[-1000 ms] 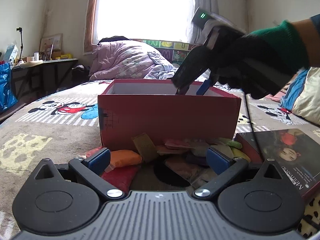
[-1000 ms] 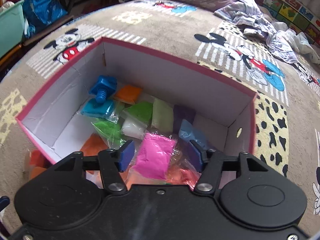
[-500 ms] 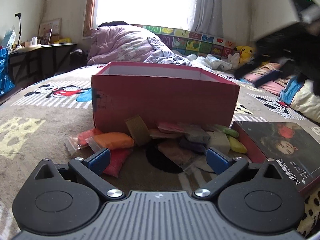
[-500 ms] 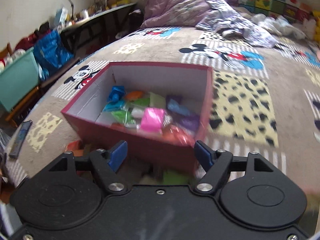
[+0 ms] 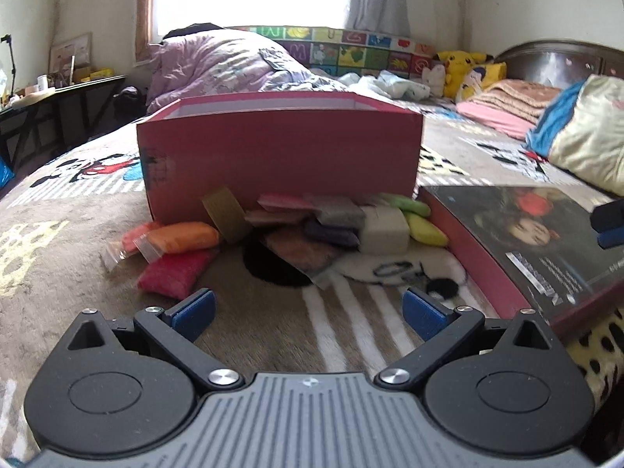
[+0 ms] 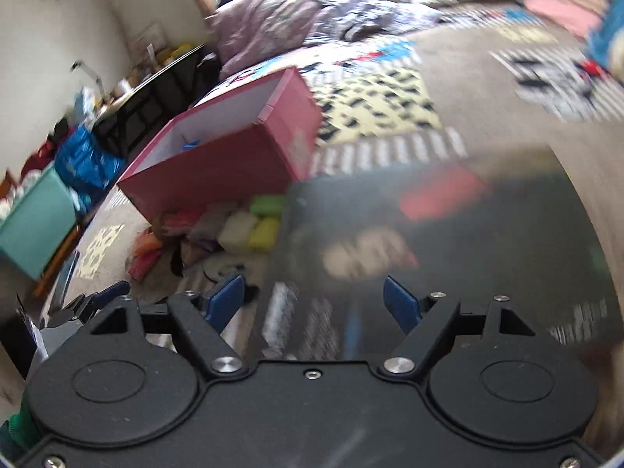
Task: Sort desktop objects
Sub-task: 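Withdraw the right gripper from the box toward the dark book, then grasp the edge of the dark portrait book with the right gripper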
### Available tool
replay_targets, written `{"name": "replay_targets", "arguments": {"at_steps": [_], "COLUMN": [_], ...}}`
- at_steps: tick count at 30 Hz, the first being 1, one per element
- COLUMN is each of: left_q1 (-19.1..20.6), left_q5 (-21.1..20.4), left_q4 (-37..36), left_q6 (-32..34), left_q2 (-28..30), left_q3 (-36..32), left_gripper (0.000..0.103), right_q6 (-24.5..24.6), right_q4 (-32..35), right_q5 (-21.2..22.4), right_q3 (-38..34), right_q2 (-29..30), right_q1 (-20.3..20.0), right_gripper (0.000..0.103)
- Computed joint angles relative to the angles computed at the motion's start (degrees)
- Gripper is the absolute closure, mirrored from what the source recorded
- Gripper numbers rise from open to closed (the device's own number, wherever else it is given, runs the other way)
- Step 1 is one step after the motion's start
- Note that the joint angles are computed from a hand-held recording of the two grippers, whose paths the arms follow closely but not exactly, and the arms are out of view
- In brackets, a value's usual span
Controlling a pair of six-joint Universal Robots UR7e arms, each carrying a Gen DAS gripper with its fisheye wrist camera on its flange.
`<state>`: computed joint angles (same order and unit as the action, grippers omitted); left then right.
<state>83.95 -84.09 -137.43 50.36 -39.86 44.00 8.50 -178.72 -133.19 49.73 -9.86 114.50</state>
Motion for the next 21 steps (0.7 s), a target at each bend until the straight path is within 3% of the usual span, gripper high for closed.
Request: {"name": "replay_targets", "arguments": {"at_steps": [4, 12, 18, 21], "left_q1": [-0.1, 0.5, 0.6, 0.0], "left_q5": [-0.6, -8.3, -12.1, -12.2], "left_q4": [0.0, 8.9, 14.8, 15.4], "left_q6": [2.1, 1.5, -4.3, -5.0], "left_q2": [-1.9, -4.0, -2.8, -2.2], "left_q3": [3.5, 5.4, 2.9, 2.9], "left_gripper": [0.0, 0.0, 0.0, 0.0], "right_q6": [1.7, -2.9, -4.6, -2.8], "right_q4": [-10.8, -31.1, -36.0, -34.6], "right_q5": [-0.8, -7.8, -11.2, -11.1], "right_q3": [8.0, 12.4, 13.6, 15.7], "right_q2": [-1.9, -2.6, -3.7, -5.1], "right_q1": [-0.2, -0.7, -2.5, -3.7], "right_gripper": [0.024, 0.023, 0.022, 0.022]}}
